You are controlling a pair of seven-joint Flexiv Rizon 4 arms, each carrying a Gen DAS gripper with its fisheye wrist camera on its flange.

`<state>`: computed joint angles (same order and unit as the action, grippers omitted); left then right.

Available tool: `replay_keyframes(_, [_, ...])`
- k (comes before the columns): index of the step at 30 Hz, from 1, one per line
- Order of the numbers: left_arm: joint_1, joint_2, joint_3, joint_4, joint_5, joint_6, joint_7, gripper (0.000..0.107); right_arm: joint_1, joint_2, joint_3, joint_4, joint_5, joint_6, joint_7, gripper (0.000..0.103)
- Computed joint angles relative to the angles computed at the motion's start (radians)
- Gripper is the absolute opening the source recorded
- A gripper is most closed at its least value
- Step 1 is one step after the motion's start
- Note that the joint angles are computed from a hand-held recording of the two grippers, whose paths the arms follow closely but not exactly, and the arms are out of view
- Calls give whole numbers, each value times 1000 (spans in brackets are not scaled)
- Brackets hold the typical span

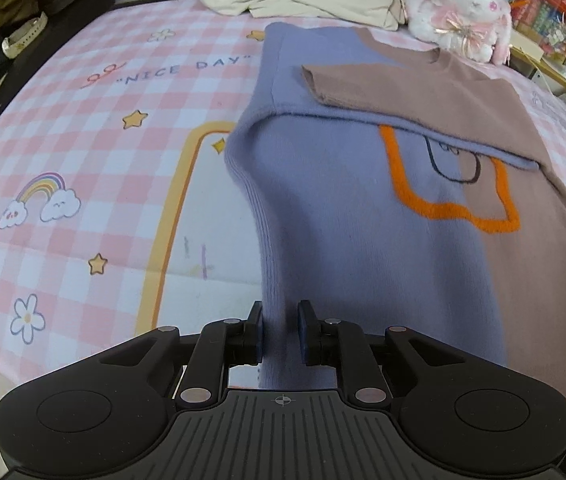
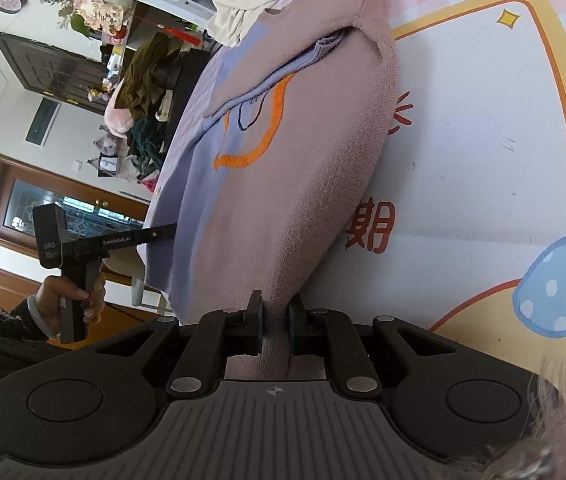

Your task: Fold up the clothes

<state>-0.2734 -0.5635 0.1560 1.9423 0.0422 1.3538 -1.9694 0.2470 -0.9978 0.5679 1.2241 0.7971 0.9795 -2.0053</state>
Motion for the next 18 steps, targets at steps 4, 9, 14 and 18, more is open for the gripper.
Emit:
replay_keyframes(4, [2, 1, -9, 0, 2, 0, 8, 31, 1, -2, -2, -8, -2, -11, 4, 10])
replay_keyframes(9, [6, 5, -20, 7, -9, 1, 21, 32, 9, -6, -9, -19, -9, -18, 12, 10])
replay_keyframes(14, [7, 11, -24, 19, -16, 0, 19, 33, 15, -11, -13, -29, -15, -21, 19, 10])
replay_keyframes(18, [20, 12, -35, 29, -22, 5, 37, 33, 20, -11, -15, -29, -16, -10, 26, 10])
